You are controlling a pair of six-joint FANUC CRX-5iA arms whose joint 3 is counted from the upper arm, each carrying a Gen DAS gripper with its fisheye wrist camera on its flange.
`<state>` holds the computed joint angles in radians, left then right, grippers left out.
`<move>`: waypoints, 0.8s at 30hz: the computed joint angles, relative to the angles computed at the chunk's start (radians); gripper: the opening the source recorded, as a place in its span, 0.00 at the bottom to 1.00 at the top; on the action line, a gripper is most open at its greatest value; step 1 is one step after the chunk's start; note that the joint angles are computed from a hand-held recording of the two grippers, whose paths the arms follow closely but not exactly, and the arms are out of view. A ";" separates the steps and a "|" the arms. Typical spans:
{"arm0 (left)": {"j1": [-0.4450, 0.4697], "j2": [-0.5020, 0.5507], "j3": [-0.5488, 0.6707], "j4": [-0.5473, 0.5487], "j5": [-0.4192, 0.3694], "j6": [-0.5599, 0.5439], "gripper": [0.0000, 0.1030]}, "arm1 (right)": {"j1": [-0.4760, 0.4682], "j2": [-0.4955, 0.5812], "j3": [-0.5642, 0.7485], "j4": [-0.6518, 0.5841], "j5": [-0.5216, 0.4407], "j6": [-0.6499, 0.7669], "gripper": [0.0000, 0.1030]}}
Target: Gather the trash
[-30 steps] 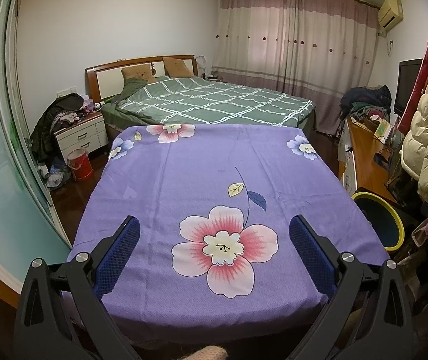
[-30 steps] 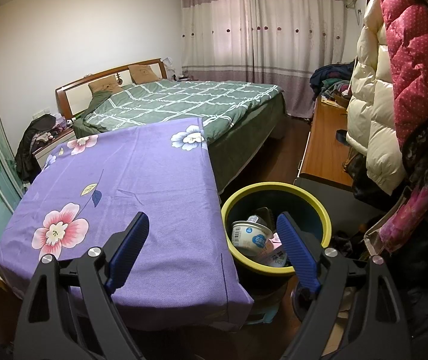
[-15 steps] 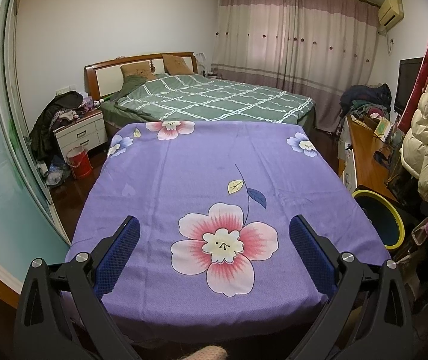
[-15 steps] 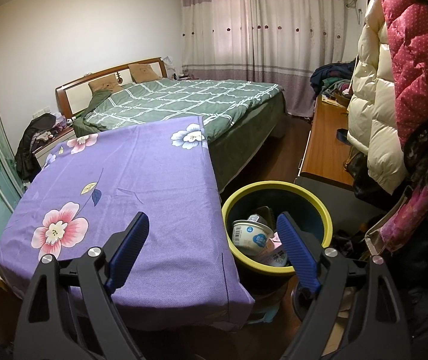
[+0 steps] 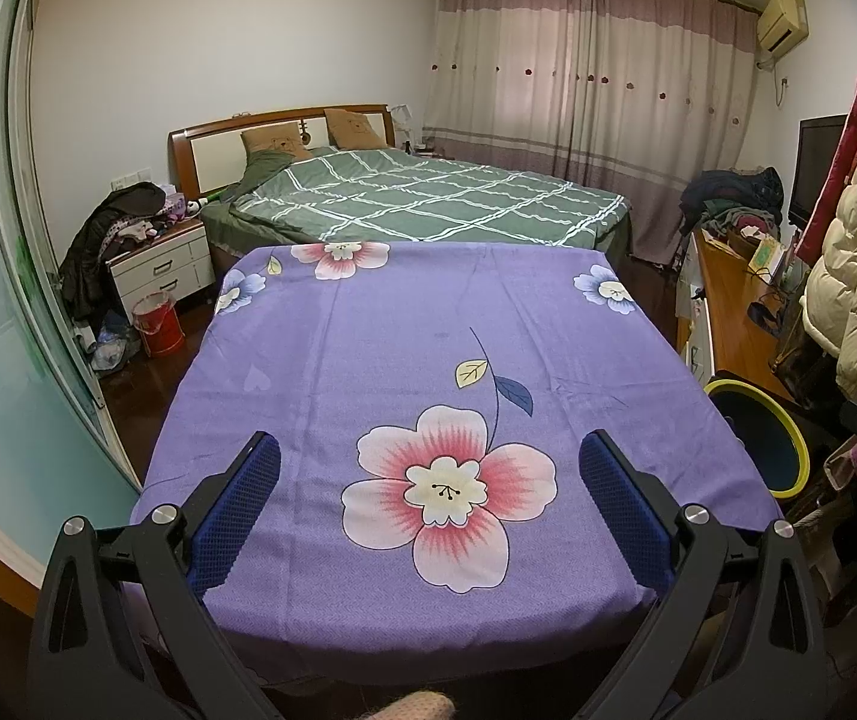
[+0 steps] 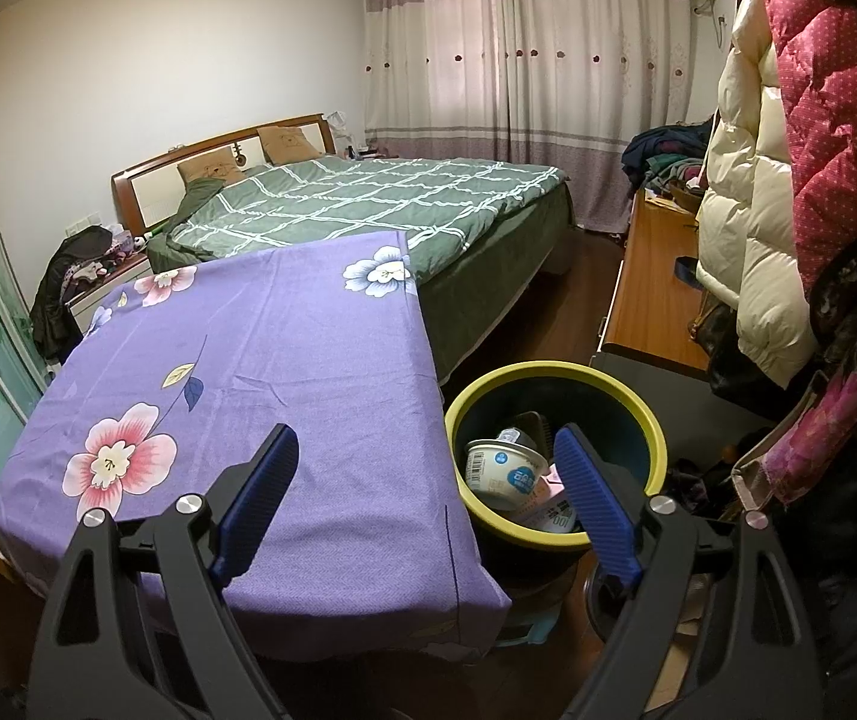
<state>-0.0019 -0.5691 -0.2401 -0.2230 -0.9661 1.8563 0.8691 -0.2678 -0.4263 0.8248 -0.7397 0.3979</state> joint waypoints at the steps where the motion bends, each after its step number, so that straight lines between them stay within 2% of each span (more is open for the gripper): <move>1: 0.000 0.000 0.000 0.000 0.000 0.000 0.95 | 0.002 0.000 -0.002 0.002 -0.001 -0.003 0.80; 15: 0.014 0.004 -0.010 0.020 0.006 -0.024 0.95 | 0.002 0.002 0.001 -0.004 0.000 0.001 0.80; 17: 0.037 0.008 -0.018 0.053 0.016 -0.044 0.95 | 0.001 0.010 0.004 -0.006 0.011 0.004 0.80; 21: 0.115 0.068 -0.027 0.160 0.046 -0.132 0.95 | -0.024 0.052 0.044 -0.055 0.068 0.048 0.83; 24: 0.144 0.146 -0.008 0.165 0.076 -0.149 0.95 | -0.045 0.130 0.124 -0.120 0.101 0.118 0.86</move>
<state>0.1422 -0.4228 -0.2478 -0.0578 -0.8897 1.7068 0.8242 -0.1379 -0.3021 0.7048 -0.6385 0.5155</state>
